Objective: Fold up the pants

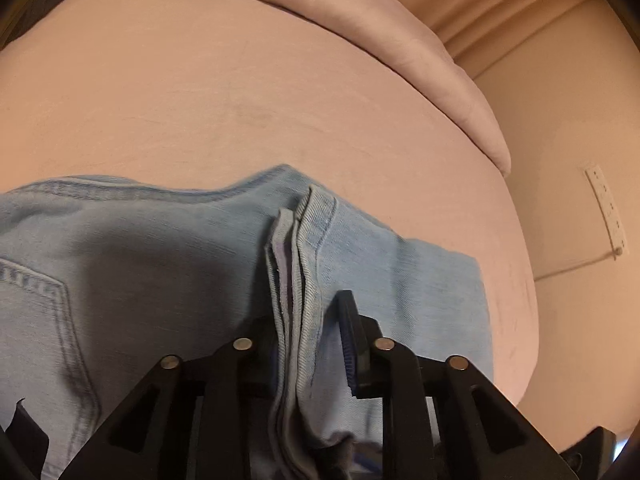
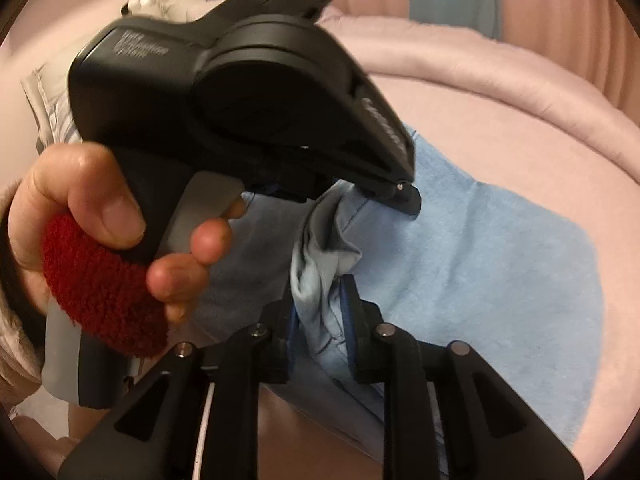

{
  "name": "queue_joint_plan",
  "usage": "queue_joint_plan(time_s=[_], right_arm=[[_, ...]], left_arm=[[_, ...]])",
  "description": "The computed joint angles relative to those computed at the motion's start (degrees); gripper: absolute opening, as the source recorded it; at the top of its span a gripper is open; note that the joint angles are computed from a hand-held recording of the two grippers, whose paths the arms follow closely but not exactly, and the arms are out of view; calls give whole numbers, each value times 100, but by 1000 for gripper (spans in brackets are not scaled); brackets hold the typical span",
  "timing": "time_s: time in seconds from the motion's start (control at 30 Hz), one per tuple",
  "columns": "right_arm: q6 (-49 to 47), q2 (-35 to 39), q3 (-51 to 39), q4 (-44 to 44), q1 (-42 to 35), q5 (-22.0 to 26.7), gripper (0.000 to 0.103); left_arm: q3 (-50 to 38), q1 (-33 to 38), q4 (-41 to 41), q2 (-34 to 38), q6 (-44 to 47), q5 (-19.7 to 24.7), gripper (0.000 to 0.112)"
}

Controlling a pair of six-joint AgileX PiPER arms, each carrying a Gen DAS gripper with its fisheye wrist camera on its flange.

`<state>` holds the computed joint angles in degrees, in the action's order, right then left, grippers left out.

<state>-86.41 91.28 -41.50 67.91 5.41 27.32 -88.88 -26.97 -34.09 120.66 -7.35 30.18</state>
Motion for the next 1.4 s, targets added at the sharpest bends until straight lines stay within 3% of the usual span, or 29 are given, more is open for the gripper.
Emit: queue_joint_plan(time_s=[0.03, 0.13, 0.2, 0.3, 0.37, 0.5, 0.57, 0.67, 0.9, 1.0, 1.2, 1.27, 1.33, 1.4], right_arm=[[374, 48, -106, -350, -89, 207, 34], [612, -22, -189, -691, -604, 862, 35], [561, -185, -259, -781, -1259, 1578, 36], [476, -245, -561, -727, -2371, 2751, 36], [559, -151, -834, -699, -2924, 3123, 36], [1220, 62, -1397, -992, -3243, 2428, 37], [1582, 283, -1728, -1173, -3156, 2379, 30], [2113, 592, -2179, -1683, -2840, 2067, 21], [3004, 1641, -3275, -2835, -2334, 1956, 15], [3244, 2086, -3482, -3306, -2333, 1994, 9], [2829, 2026, -3289, -2635, -2665, 2158, 7], [2638, 1778, -3004, -2363, -2747, 2113, 18], [2067, 1351, -2562, -1951, -2963, 2176, 18], [1565, 953, -2180, -1706, -3223, 2382, 19]], left_arm=[[54, 7, 102, -70, -91, 1, 22], [525, -6, 1269, -587, -795, -142, 23], [859, -8, 1858, -983, -1156, -243, 23], [1092, -27, 2010, -1288, -1110, -350, 23], [1124, -217, 2055, -1394, -1082, -384, 23], [1151, -589, 980, -1368, 15, -504, 23], [884, -811, 658, -1126, 373, -438, 23], [44, -1261, 1003, -508, 154, -130, 23], [-1210, -1918, 1159, 594, 117, 494, 23], [-609, -1934, 884, 451, 302, -139, 23], [48, -1406, -394, -39, 1461, 65, 23], [528, -1273, -204, -456, 1415, -249, 23], [1095, -1142, -88, -902, 1430, -620, 23], [1490, -945, 536, -1221, 869, -860, 23]])
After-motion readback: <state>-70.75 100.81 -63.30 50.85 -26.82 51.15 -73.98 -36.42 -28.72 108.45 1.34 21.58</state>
